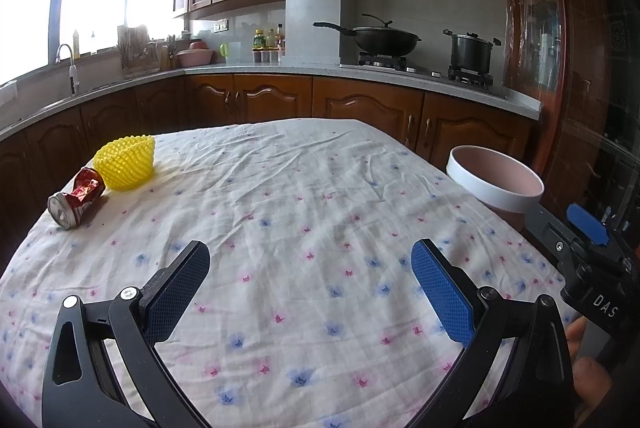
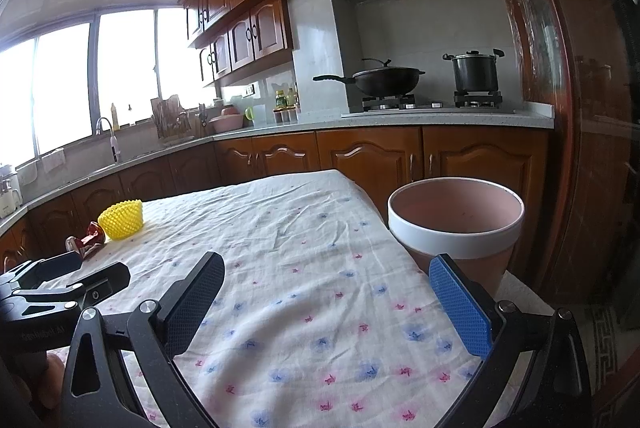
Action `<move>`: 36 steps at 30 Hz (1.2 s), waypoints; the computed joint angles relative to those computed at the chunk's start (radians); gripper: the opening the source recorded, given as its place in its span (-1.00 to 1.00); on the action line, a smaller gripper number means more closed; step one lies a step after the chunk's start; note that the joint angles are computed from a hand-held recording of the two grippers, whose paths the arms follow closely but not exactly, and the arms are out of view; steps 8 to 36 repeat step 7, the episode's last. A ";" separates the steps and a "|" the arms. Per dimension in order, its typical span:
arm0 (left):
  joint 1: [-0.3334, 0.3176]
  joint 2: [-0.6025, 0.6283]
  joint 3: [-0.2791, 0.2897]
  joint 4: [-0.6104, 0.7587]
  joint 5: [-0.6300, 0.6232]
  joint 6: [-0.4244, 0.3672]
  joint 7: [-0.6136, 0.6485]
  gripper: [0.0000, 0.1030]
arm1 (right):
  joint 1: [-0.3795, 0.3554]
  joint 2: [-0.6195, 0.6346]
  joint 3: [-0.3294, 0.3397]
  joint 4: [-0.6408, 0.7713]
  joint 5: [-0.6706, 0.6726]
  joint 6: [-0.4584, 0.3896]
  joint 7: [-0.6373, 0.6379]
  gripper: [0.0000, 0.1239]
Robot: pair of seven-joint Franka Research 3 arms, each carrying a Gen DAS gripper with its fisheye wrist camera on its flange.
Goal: Collect trash
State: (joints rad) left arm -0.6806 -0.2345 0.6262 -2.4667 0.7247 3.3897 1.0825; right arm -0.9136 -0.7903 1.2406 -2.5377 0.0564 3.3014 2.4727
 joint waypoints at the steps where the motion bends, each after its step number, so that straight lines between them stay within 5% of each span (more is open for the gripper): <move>1: -0.013 -0.001 0.012 0.002 0.004 -0.003 -0.002 1.00 | 0.000 0.002 -0.001 0.001 0.000 0.001 0.000 0.66; 7: -0.133 -0.014 0.118 0.007 -0.024 -0.028 0.046 1.00 | 0.000 0.019 -0.005 0.003 -0.005 0.006 -0.008 0.66; 36: -0.133 -0.014 0.118 0.007 -0.024 -0.028 0.046 1.00 | 0.000 0.019 -0.005 0.003 -0.005 0.006 -0.008 0.66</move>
